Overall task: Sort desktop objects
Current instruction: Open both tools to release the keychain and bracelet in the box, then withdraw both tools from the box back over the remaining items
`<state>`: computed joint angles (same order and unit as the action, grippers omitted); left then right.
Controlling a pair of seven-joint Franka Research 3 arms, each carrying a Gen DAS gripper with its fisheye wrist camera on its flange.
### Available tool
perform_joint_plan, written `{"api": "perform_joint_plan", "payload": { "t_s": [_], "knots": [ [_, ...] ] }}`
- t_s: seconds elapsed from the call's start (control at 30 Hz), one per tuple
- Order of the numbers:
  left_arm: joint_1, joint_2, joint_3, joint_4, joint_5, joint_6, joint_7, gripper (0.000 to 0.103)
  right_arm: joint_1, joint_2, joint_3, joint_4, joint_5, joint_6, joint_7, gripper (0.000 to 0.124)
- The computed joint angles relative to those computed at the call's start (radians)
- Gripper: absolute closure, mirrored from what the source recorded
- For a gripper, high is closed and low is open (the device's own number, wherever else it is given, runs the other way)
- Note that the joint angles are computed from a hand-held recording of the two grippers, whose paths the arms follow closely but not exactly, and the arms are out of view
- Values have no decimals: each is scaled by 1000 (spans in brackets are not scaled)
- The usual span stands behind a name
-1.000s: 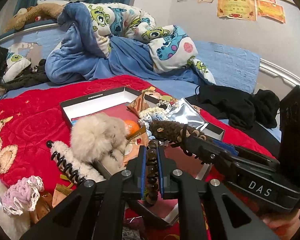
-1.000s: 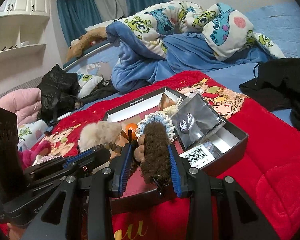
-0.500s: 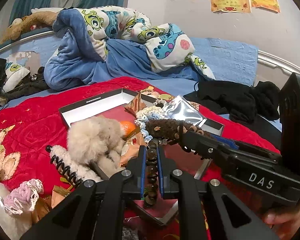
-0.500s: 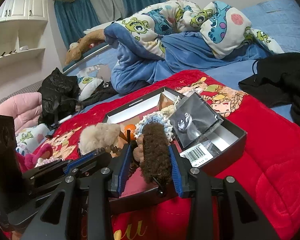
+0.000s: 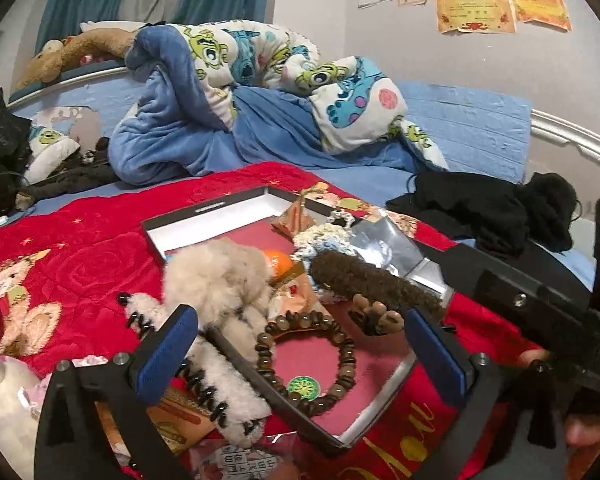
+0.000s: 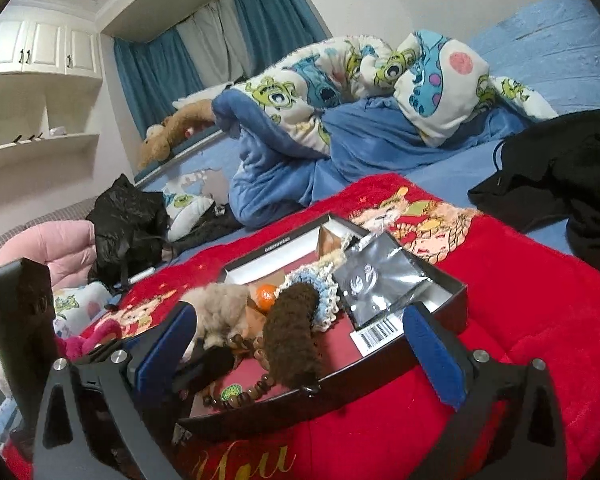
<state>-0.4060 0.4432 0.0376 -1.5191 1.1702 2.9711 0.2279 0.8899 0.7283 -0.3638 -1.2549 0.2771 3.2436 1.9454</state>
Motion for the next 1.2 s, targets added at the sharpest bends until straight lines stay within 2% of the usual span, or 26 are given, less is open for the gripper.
{"api": "perform_joint_plan", "payload": {
  "t_s": [0.03, 0.1, 0.67, 0.77, 0.87, 0.93, 0.97, 1.03, 1.13, 1.2],
  "knots": [
    [0, 0, 0, 0, 0, 1, 2, 0, 18, 3, -29, -4, 9, 2, 14, 21],
    [-3, -1, 0, 0, 2, -6, 5, 0, 22, 7, -40, -2, 16, -1, 25, 21],
    [3, 4, -21, 4, -24, -23, 57, 0, 15, -4, -32, -26, 29, 14, 48, 21],
    [28, 8, -51, -3, -104, -20, 132, 0, 39, -4, -65, -36, 45, 20, 53, 21],
    [24, 7, -43, -11, -153, -23, 152, 0, 73, -5, -107, -57, 72, 40, 56, 21],
    [-1, -3, -9, -23, -130, -22, 105, 0, 107, -4, -150, -74, 105, 51, 59, 21],
    [-22, -12, 18, -31, -90, -24, 55, 0, 118, -4, -164, -81, 121, 55, 58, 21],
    [-40, -30, 36, -45, -21, -33, -18, 0, 157, -6, -210, -107, 166, 62, 65, 21],
    [-14, -54, -15, -79, -41, -83, 15, 0, 187, -25, -234, -146, 213, 56, 68, 21],
    [-4, -68, -43, -94, -60, -130, 43, 0, 240, -31, -294, -183, 235, 34, 97, 21]
  ]
}}
